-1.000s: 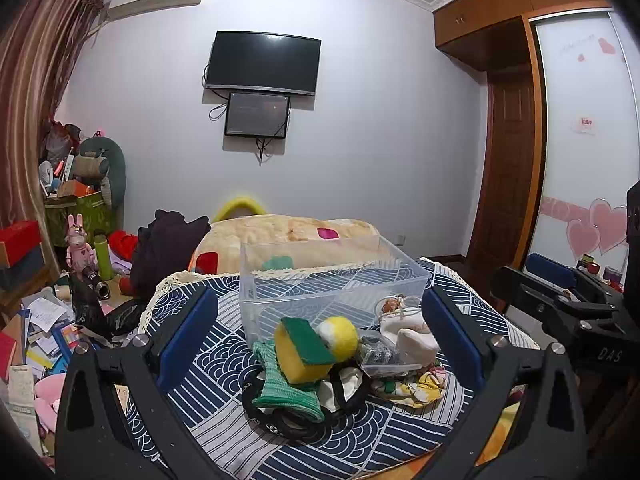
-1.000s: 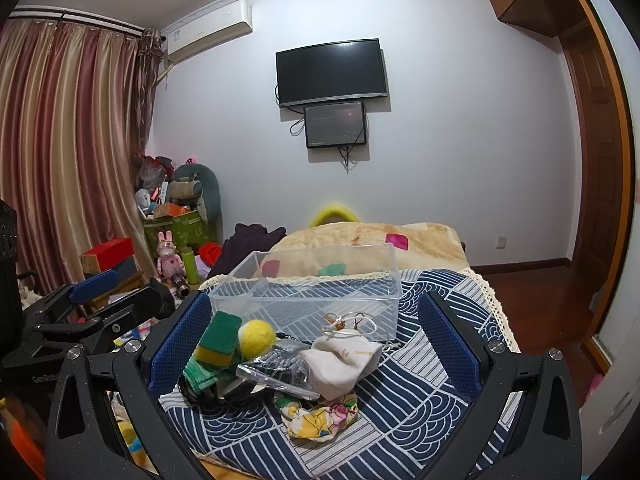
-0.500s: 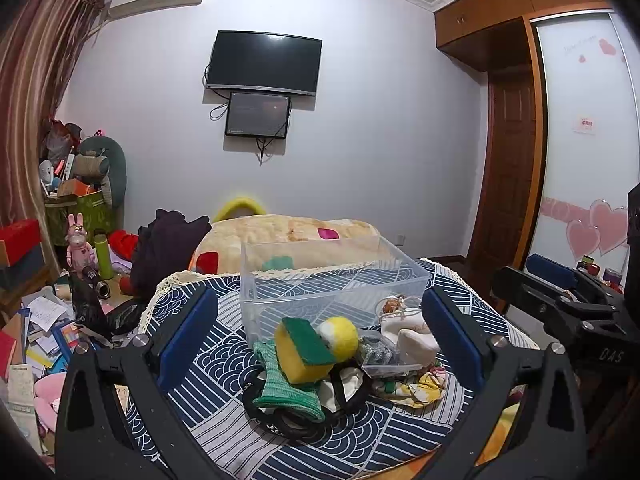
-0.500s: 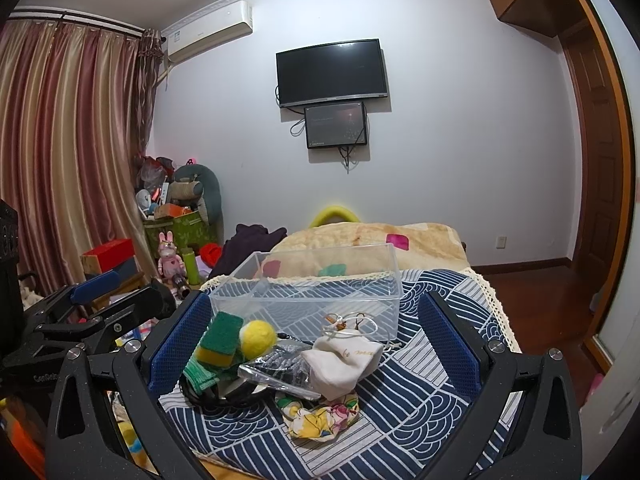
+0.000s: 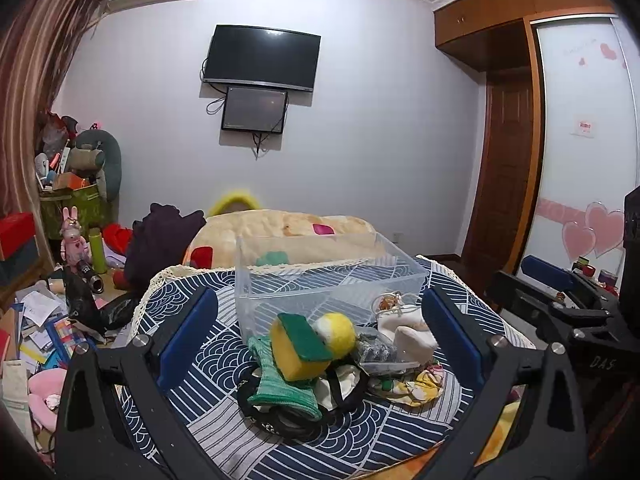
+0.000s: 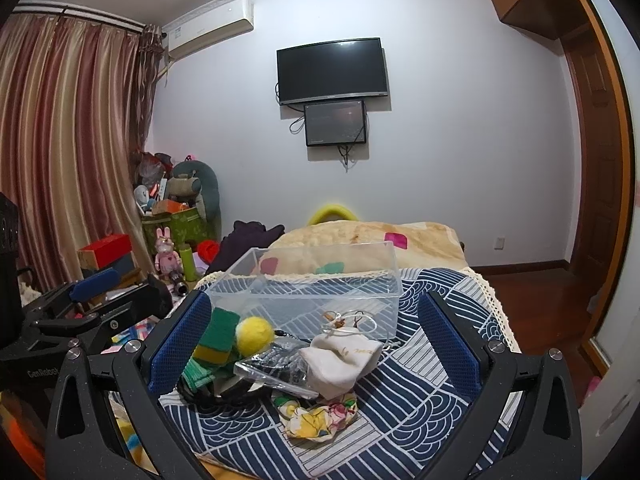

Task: Organize soft objects
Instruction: 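Grasp the yellow-green sponge with the left gripper while the right gripper grasps the white sock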

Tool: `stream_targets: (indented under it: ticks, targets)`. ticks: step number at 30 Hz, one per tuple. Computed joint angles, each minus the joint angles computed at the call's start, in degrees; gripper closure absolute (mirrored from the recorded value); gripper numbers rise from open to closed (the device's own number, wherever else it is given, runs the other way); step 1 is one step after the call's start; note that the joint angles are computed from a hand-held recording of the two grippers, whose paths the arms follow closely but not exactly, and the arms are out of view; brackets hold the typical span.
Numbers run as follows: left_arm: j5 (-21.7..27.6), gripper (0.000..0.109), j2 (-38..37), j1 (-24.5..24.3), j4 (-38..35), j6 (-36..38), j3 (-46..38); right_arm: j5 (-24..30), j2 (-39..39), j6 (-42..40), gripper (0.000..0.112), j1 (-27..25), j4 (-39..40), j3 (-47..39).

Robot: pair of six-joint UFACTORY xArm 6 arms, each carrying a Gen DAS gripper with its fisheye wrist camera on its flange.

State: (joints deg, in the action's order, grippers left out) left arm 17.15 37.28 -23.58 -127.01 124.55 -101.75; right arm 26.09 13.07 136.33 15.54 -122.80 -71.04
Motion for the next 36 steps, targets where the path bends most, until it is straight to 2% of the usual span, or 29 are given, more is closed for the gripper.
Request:
stream_targets:
  ticks: [3, 4, 5, 8, 12, 16, 19, 24, 27, 29, 31, 36]
  targets:
    - [0.2, 0.014, 0.7, 0.1, 1.9, -2.6, -0.6, 1.0, 0.7, -2.5, 0.017, 0.3, 1.9, -0.4]
    - [-0.2, 0.022, 1.2, 0.0, 3.3, -4.0, -1.2, 1.0, 1.2, -3.5, 0.021, 0.2, 2.7, -0.8]
    - [-0.8, 0.026, 1.8, -0.1, 5.6, -6.3, -2.0, 0.6, 1.5, -3.8, 0.024, 0.0, 3.0, -1.0]
    - [-1.6, 0.028, 4.1, -0.2, 10.8, -12.3, -4.4, -1.5, 3.0, -4.0, 0.033, -1.3, 4.1, -2.4]
    - [-2.5, 0.035, 8.6, -0.4, 22.7, -25.6, -9.0, -3.5, 5.0, -5.5, 0.043, -2.8, 6.7, -3.9]
    - [-1.7, 0.047, 13.5, -0.2, 36.9, -40.8, -13.9, -6.1, 8.1, -8.4, 0.049, -4.4, 10.8, -6.2]
    - [-1.7, 0.051, 16.0, -0.3, 43.1, -47.2, -16.3, -7.0, 9.8, -11.5, 0.053, -4.8, 14.6, -7.3]
    - [-0.8, 0.053, 18.9, -0.3, 48.1, -51.6, -18.8, -10.7, 12.6, -14.1, 0.054, -5.9, 18.1, -9.1]
    - [0.4, 0.062, 20.5, -0.2, 53.6, -56.7, -20.1, -13.6, 14.6, -15.2, 0.056, -6.3, 19.0, -10.8]
    - [0.1, 0.065, 21.0, -0.3, 54.8, -58.2, -20.4, -14.6, 15.6, -18.7, 0.075, -6.4, 21.6, -11.4]
    - [0.2, 0.066, 21.0, -0.3, 53.5, -57.4, -20.3, -16.1, 16.3, -19.7, 0.084, -6.6, 22.4, -12.1]
    - [-0.3, 0.073, 19.7, -0.3, 50.0, -53.9, -18.8, -14.0, 14.7, -18.2, 0.098, -6.0, 20.5, -10.5]
